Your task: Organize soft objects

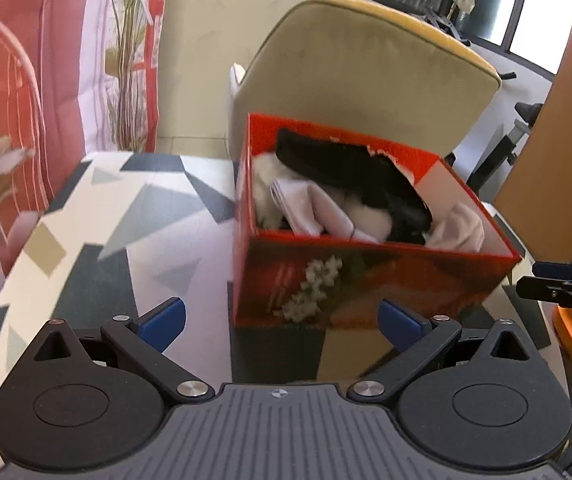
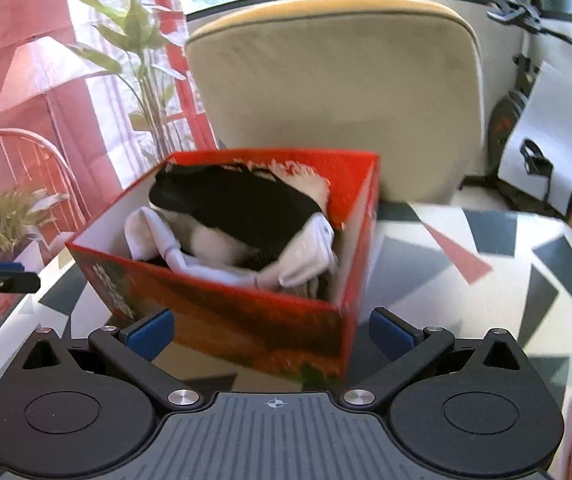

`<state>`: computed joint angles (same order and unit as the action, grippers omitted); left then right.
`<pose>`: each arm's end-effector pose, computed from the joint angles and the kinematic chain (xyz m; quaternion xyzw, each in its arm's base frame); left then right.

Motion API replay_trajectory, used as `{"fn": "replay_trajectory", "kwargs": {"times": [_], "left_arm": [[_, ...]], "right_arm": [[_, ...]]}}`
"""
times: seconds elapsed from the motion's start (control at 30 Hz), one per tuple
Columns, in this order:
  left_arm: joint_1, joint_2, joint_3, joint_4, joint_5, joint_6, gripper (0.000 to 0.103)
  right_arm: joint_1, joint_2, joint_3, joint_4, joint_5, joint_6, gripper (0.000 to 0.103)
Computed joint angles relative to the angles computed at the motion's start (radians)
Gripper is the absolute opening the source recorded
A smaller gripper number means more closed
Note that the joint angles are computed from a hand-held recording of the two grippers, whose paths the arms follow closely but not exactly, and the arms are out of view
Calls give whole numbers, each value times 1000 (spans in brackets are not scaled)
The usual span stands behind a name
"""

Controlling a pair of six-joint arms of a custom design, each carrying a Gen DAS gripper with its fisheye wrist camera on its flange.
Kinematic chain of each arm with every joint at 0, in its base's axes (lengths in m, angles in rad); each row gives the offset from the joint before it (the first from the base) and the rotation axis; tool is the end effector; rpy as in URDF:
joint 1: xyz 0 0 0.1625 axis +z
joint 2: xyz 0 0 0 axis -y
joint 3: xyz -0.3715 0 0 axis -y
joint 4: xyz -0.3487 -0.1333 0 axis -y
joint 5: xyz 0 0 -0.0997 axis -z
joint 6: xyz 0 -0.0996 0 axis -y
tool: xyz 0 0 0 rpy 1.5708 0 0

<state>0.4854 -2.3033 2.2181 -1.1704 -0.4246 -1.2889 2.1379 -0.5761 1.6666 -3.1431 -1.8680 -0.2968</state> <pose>-0.0556 -0.2827 0.3985 0.0004 0.8342 -0.4472 0.3227 0.4129 -0.4545 0.0174 0.3700 -0.8870 0.2532 0.1107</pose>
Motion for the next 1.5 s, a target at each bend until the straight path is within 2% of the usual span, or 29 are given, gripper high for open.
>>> {"fn": "replay_trajectory", "kwargs": {"times": [0.3, 0.57, 0.8, 1.0, 1.5], "left_arm": [[35, -25, 77, -116, -84, 53, 103], [123, -19, 162, -300, -171, 151, 103], [191, 17, 205, -396, -212, 202, 103], [172, 39, 219, -351, -180, 184, 103], [135, 48, 224, -267, -146, 77, 103]], "right_arm": [[-15, -12, 76, 22, -56, 60, 103], [-22, -1, 111, 96, -90, 131, 103], [-15, 33, 134, 93, -141, 135, 103], [-25, 48, 137, 81, -126, 165, 103], [-15, 72, 134, 33, -154, 190, 103]]}}
